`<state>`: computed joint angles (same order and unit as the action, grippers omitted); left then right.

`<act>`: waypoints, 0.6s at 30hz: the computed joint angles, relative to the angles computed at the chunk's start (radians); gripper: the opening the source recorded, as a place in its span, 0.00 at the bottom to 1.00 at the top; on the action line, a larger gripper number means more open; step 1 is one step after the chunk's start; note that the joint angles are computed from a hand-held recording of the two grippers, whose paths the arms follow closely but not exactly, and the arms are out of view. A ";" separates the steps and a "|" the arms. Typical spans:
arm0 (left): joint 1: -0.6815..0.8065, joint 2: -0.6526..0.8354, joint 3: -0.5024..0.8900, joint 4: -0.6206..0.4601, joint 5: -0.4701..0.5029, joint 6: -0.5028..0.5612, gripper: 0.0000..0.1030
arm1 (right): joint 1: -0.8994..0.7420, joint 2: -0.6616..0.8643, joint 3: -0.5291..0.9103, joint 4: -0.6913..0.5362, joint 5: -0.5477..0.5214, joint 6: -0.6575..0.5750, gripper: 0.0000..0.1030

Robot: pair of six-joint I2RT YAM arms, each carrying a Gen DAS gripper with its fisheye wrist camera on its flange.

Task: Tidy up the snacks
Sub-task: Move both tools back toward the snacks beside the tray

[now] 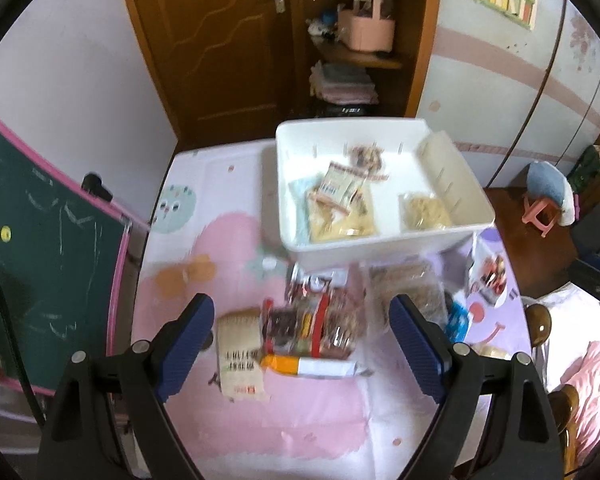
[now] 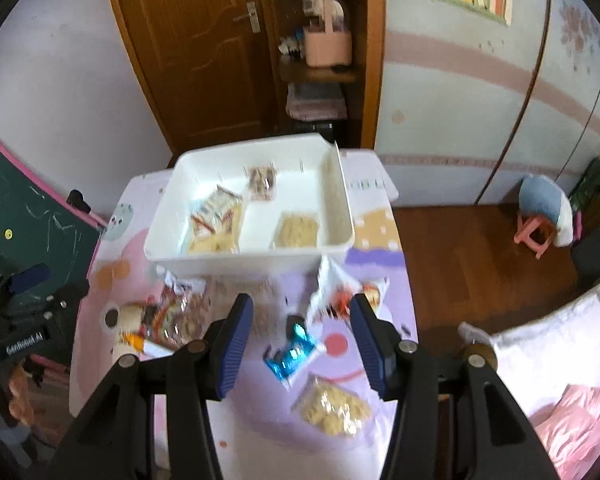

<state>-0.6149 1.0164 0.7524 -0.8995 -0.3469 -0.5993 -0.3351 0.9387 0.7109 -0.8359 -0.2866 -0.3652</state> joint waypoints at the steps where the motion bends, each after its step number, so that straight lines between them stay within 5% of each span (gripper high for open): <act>1: 0.004 -0.005 -0.020 0.007 0.007 -0.004 0.86 | -0.038 0.003 -0.012 -0.008 -0.017 -0.031 0.49; 10: 0.052 0.063 -0.208 0.136 0.085 -0.010 0.86 | -0.293 0.127 -0.136 0.035 -0.058 -0.221 0.49; 18: 0.161 0.214 -0.313 0.337 0.159 0.071 0.86 | -0.257 0.234 -0.239 0.140 -0.024 -0.198 0.49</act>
<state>-0.4536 1.2303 0.4398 -0.5626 -0.1880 -0.5278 -0.5924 1.1725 0.4718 -0.6963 -0.3101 -0.5628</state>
